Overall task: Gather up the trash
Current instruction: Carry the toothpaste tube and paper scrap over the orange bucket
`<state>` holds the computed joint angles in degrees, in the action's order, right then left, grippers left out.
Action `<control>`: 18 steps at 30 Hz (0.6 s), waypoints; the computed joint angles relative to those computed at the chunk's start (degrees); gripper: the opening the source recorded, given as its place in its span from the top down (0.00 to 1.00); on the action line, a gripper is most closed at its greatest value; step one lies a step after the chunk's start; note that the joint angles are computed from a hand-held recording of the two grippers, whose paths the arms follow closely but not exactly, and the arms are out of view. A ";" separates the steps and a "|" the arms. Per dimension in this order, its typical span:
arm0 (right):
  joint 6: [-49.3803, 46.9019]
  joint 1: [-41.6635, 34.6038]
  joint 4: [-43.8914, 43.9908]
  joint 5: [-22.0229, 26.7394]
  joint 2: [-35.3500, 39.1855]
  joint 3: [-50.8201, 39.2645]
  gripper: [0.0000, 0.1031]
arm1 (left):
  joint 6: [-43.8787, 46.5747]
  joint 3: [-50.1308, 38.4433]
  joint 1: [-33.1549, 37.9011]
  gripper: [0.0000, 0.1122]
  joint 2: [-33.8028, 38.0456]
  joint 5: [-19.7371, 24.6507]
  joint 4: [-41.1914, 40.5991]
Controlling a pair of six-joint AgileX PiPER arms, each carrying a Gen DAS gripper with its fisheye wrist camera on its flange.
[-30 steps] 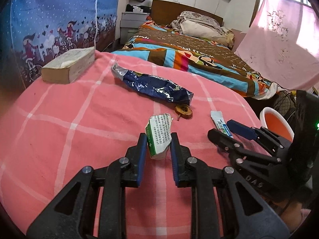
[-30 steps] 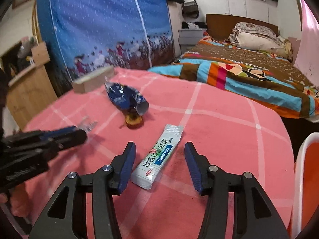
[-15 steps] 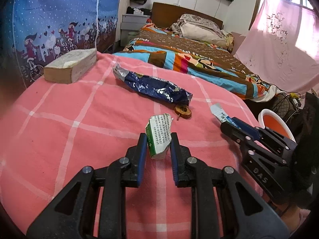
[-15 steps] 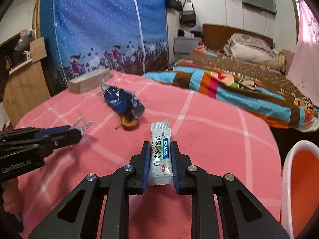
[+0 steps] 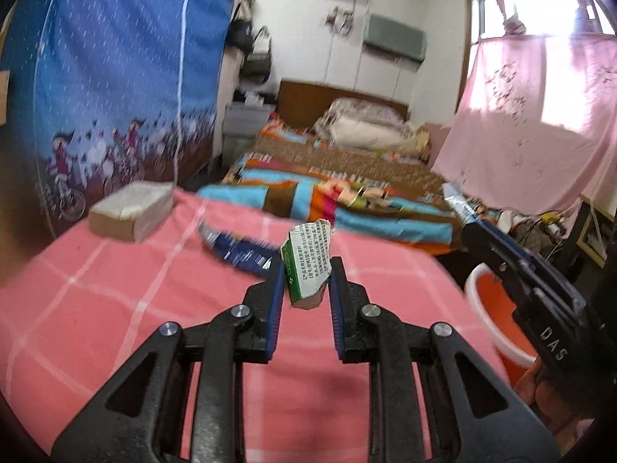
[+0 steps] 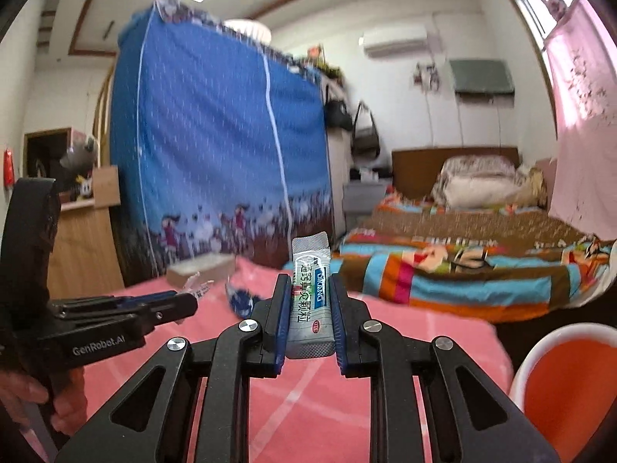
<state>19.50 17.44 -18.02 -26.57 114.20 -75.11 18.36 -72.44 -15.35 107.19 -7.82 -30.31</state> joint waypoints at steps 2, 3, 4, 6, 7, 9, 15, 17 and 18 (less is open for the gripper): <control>-3.70 -0.32 3.36 -2.65 -1.24 1.94 0.83 | -5.41 0.04 -1.01 0.77 -0.55 -1.83 5.93; -5.06 -0.45 4.60 -3.67 -1.78 2.71 0.83 | -6.52 -0.09 -1.65 0.77 -0.75 -2.81 7.41; -6.60 -0.71 6.07 -5.05 -2.42 3.68 0.83 | -6.42 -0.29 -2.22 0.76 -0.82 -3.62 7.63; -8.20 -1.45 7.80 -7.87 -3.61 5.67 0.83 | -5.44 -0.68 -3.68 0.76 -0.88 -5.39 7.71; -8.92 -1.76 8.75 -9.24 -4.15 6.62 0.83 | -5.19 -0.98 -4.47 0.76 -0.78 -6.28 8.02; -9.74 -2.73 10.04 -11.69 -5.50 8.68 0.83 | -5.17 -1.54 -5.66 0.76 -0.50 -7.25 8.78; -10.95 -5.91 13.07 -17.32 -8.83 14.19 0.83 | -4.79 -3.48 -9.13 0.76 0.87 -8.64 9.84; -11.33 -6.91 13.94 -17.90 -9.50 15.28 0.83 | -3.56 -4.11 -10.32 0.76 1.20 -8.55 9.27; -11.71 -7.24 14.56 -18.39 -9.99 16.20 0.83 | -2.95 -4.66 -10.95 0.76 1.42 -8.24 9.06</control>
